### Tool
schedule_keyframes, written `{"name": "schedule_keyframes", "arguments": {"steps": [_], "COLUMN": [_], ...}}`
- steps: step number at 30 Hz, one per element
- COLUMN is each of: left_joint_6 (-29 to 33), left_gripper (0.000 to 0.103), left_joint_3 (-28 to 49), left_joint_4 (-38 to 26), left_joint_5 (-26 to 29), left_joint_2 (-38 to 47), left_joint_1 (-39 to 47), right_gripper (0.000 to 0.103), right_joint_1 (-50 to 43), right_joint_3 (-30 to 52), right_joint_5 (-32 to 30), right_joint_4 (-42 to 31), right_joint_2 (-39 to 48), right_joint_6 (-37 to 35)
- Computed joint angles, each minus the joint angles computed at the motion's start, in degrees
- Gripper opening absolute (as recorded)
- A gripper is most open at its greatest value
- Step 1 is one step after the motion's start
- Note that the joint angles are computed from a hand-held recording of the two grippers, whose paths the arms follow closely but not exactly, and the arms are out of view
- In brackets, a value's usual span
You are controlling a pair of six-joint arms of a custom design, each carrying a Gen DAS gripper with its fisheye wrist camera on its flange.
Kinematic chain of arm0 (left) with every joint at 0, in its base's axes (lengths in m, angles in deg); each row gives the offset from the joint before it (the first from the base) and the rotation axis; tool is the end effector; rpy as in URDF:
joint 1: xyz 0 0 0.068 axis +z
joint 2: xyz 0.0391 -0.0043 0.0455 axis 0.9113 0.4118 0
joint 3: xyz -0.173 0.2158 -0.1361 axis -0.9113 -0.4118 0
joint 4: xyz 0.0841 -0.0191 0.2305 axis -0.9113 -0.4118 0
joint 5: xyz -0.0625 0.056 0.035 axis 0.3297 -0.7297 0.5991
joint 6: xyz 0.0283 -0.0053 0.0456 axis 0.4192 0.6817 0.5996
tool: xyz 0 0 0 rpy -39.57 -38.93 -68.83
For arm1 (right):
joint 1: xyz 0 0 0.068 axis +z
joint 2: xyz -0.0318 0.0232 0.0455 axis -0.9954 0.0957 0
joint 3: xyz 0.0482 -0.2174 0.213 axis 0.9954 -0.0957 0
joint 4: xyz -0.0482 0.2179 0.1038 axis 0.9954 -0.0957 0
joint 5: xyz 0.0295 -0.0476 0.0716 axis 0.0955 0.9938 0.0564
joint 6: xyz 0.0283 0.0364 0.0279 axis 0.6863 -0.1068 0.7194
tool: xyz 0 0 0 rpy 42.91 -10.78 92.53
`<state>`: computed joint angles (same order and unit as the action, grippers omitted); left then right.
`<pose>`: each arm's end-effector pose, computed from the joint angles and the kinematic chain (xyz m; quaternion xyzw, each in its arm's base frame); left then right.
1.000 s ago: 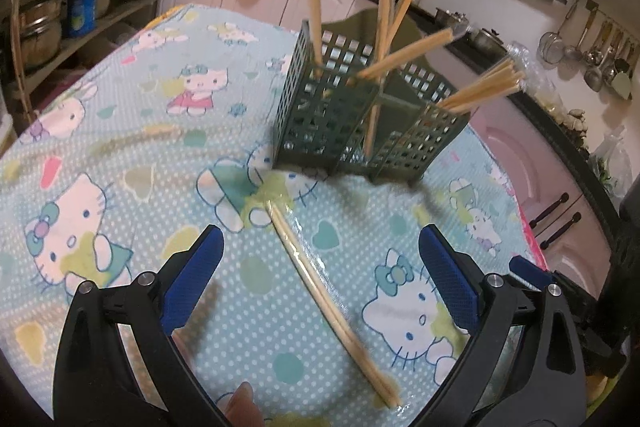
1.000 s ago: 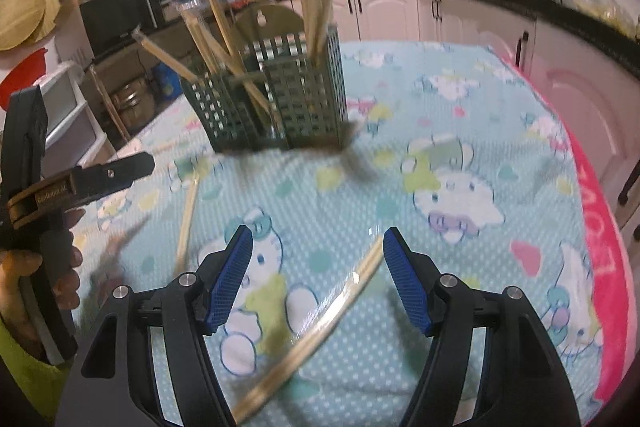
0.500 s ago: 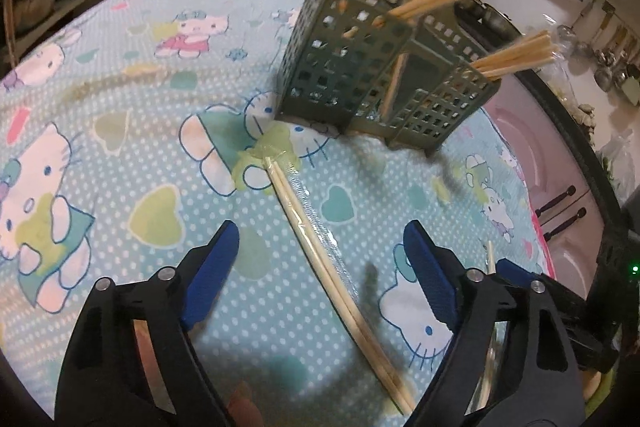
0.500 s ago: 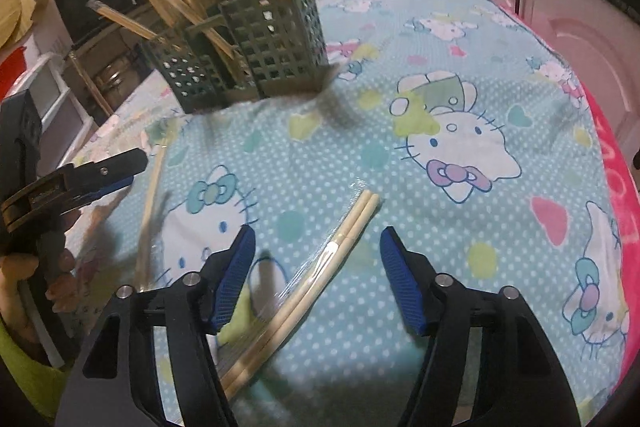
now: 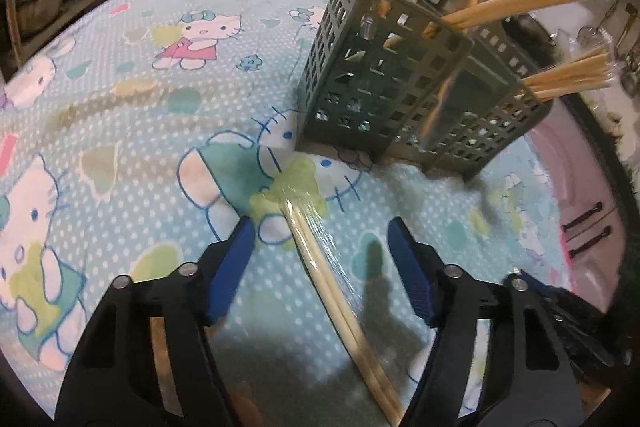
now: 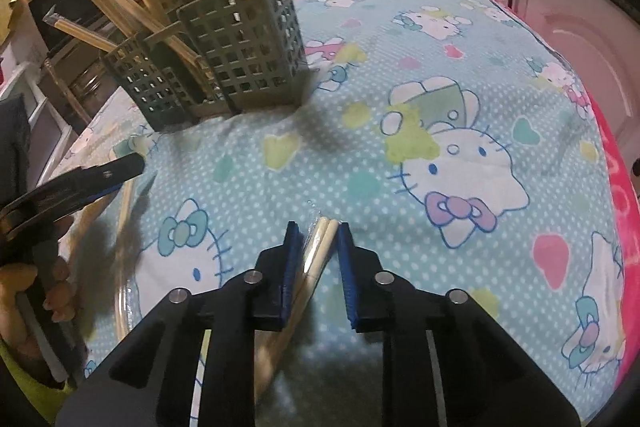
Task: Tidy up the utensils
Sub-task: 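Close the left tool on a wrapped chopstick pair while the right tool grasps another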
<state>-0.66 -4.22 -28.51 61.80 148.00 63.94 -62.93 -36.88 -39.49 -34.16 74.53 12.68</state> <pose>0.2992 -0.0215 0.0559 0.0367 0.9368 -0.1824 0.2961 0.2380 0.0912 0.0522 0.0295 0.9454 0.0905 0.3118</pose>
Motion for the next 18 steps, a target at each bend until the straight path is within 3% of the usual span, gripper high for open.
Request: {"name": "schedule_keyframes", "arguments": {"steps": [5,7,9,13,18], "left_joint_6": [2.4,2.8,3.3,4.3,5.0], "left_gripper": [0.038,0.027,0.023,0.009,0.005], "left_joint_3": [1.0,1.0,1.3,2.0,3.1], "left_joint_4": [0.1,0.2,-0.3,-2.3,-6.7], "left_joint_5": [-7.3,-8.2,-8.3,-5.5,3.3], "left_joint_2": [0.3,0.4,0.3,-0.4,-1.8], "left_joint_1": [-2.6,-2.5,-2.1,-0.5,4.2], "right_gripper": [0.012,0.012,0.011,0.011,0.011], "right_joint_1": [1.5,2.0,2.4,3.6,5.7], "right_joint_3": [-1.1,-1.7,-2.2,-2.0,-1.4], "right_joint_5": [-1.7,-2.6,-3.0,-3.5,-2.1], "right_joint_4": [2.5,3.4,3.7,1.8,-1.3], "right_joint_2": [-1.8,-3.0,-4.2,-7.4,-11.6], "right_joint_6": [-0.6,-0.8,-1.0,-1.4,-2.2]}}
